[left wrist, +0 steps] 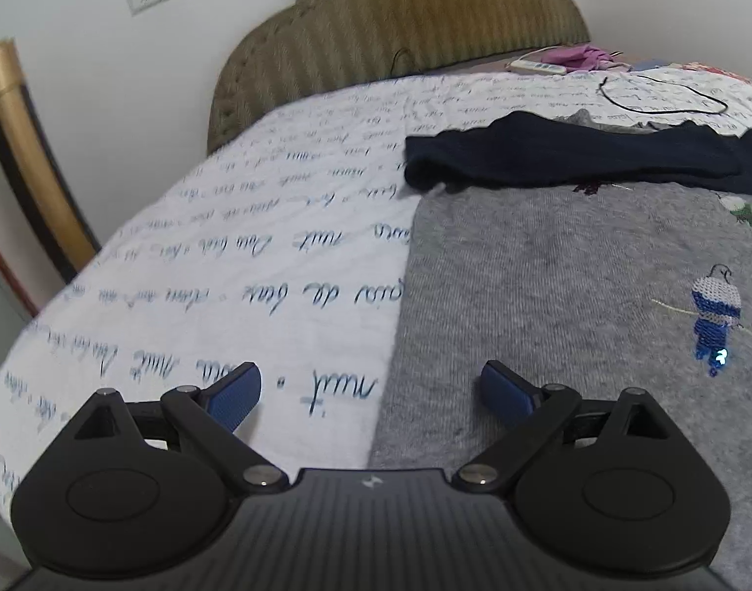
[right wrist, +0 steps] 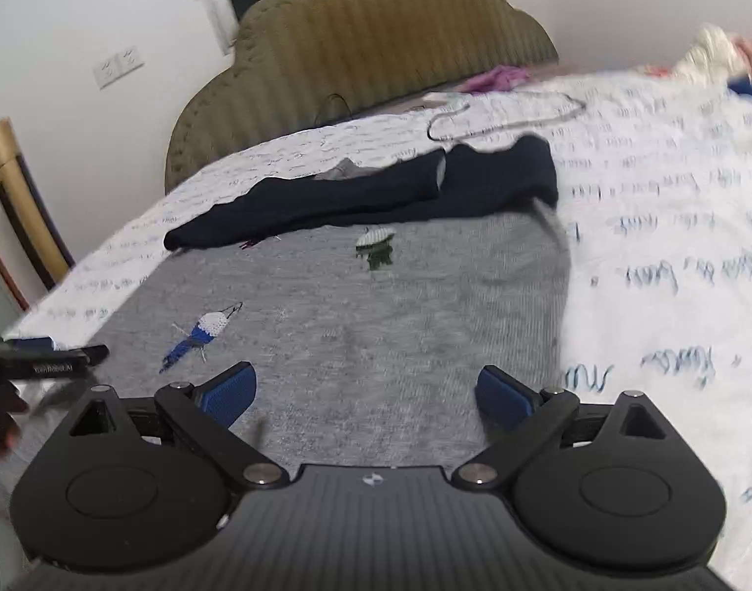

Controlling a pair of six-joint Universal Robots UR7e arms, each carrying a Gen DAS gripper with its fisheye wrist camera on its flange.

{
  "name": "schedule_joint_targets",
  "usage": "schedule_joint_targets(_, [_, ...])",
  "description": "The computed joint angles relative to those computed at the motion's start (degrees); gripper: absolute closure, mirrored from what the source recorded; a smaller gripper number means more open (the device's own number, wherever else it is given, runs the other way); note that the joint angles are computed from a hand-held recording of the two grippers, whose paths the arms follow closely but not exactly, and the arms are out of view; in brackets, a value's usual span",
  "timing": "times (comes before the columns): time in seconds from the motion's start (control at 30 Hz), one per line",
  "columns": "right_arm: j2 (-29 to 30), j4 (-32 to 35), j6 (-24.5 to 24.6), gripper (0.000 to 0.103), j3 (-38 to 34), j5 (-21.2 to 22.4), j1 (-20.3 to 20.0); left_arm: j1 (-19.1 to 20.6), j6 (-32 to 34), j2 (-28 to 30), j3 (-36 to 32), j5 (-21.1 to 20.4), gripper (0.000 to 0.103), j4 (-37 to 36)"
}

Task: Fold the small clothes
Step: 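Move both grippers to the hem of the grey sweater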

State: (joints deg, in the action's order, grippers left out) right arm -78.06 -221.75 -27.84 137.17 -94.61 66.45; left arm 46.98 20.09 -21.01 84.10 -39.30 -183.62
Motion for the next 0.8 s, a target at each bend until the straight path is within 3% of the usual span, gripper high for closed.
schedule_joint_targets(0.1, [0.62, -4.22, -5.87, 0.006, -0.75, -9.23, 3.8, 0.08, -4.27, -4.59, 3.48, -4.73, 0.006, 2.83])
schedule_joint_targets(0.23, [-2.76, -1.04, -3.35, 0.003, -0.08, -8.62, 2.18, -0.05, -1.75, -5.46, 5.96, -4.52, 0.005, -0.53])
schedule_joint_targets(0.33, [-3.76, 4.28, 0.95, 0.004, -0.11, -6.15, -0.92, 0.96, -3.48, -3.75, 4.23, -3.29, 0.005, 4.5])
schedule_joint_targets(0.43, [-5.21, 5.31, 2.49, 0.004, 1.62, -2.43, -2.94, 1.15, -4.05, -5.1, 5.86, -5.16, 0.005, 3.08])
schedule_joint_targets(0.5, [-7.6, 6.4, 3.33, 0.004, 2.92, -0.22, -4.01, 0.73, -0.94, -5.89, 6.65, -4.09, 0.005, 2.29])
schedule_joint_targets(0.6, [-13.34, 9.58, 5.66, 0.004, 5.9, 9.04, -8.51, 0.68, 3.59, -6.94, 8.16, -3.44, 0.005, -0.58])
schedule_joint_targets(0.7, [-19.73, 16.68, 6.71, 0.003, 7.98, 18.3, -13.88, 2.63, -2.63, -11.83, 10.3, -11.62, 0.005, 8.28])
schedule_joint_targets(0.8, [-24.48, 24.51, 2.7, 0.003, 8.77, 21.83, -16.43, 5.12, -8.31, -15.54, 11.1, -19.8, 0.005, 15.54])
